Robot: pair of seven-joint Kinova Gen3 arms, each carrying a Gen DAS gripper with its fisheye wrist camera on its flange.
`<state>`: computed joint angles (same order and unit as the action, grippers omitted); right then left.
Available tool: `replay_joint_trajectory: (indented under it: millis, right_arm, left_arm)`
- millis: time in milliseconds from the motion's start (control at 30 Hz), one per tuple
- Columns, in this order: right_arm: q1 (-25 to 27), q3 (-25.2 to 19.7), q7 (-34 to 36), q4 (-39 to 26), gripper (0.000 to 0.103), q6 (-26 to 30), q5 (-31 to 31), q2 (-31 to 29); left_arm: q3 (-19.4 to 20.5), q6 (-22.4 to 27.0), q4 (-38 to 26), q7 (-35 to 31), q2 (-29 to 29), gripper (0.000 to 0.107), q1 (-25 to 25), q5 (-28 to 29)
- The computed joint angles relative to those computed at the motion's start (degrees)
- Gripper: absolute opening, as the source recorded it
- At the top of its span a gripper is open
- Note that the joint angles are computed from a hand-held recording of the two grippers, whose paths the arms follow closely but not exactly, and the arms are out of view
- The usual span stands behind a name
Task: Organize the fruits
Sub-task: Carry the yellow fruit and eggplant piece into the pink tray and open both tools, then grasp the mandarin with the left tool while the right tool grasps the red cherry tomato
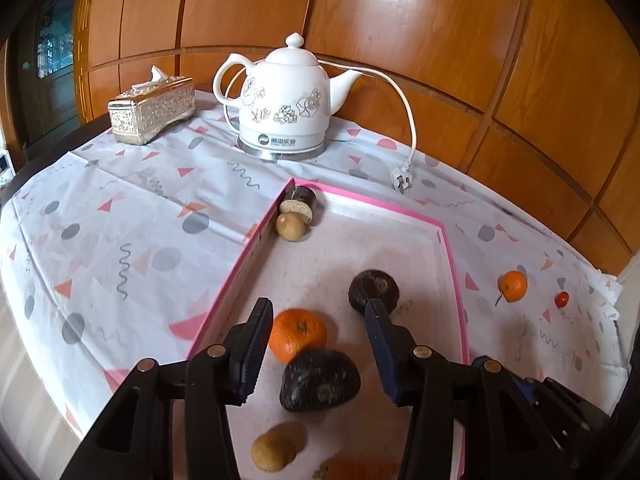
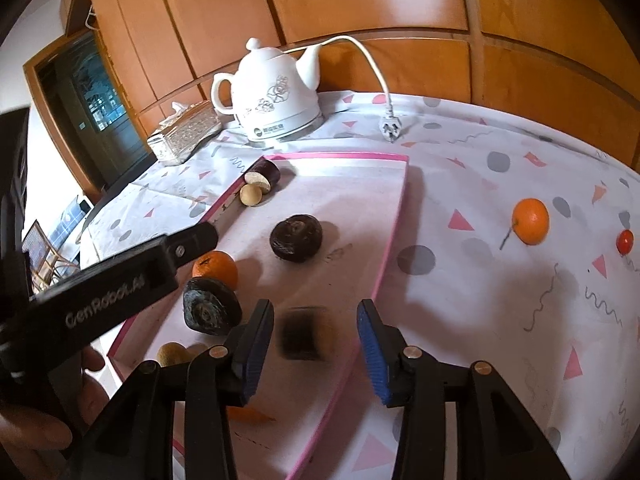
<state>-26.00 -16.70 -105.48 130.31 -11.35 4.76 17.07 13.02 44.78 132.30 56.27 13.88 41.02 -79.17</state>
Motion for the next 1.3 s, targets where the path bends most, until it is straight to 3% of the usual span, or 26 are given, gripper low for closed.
replay_joint_trajectory:
  millis: [233, 367, 500, 600, 1167, 1300]
  right_arm:
    - [-0.49, 1.66, -0.66, 2.22, 0.044, -1.39, -1.35, -1.73]
    - [-2.21, 4.03, 0.68, 3.47, 0.044, -2.1, -3.69, -2.84]
    - [-3.22, 6.05, 2.29, 4.76, 0.044, -2.96, -5.87, -3.84]
    - [-0.73, 4.77, 1.1, 5.51, 0.044, -3.41, -4.78, -4.19]
    - [-1.57, 12.39, 9.68, 8.64, 0.044, -4.91, -15.19, -5.03]
    - [1.09, 12.18, 9.67, 8.67, 0.044, -4.66, -14.89, -5.03]
  left_arm:
    - [0.75, 1.55, -0.76, -1.05, 0.45, 0.051, 2.03, 1.64]
    - [1.1, 3.35, -1.34, -1.27, 0.49, 0.061, 3.6, 2.18]
    - [1.43, 3.96, -2.2, -2.7, 0.58, 0.061, 4.35, 2.69]
    - [1.52, 4.01, -2.93, -3.8, 0.86, 0.061, 4.9, 2.89]
    - [0.43, 2.92, -8.9, -11.5, 3.63, 0.061, 7.35, 3.28]
    - [-0.2, 1.95, -10.7, -13.78, 4.48, 0.061, 7.75, 3.58]
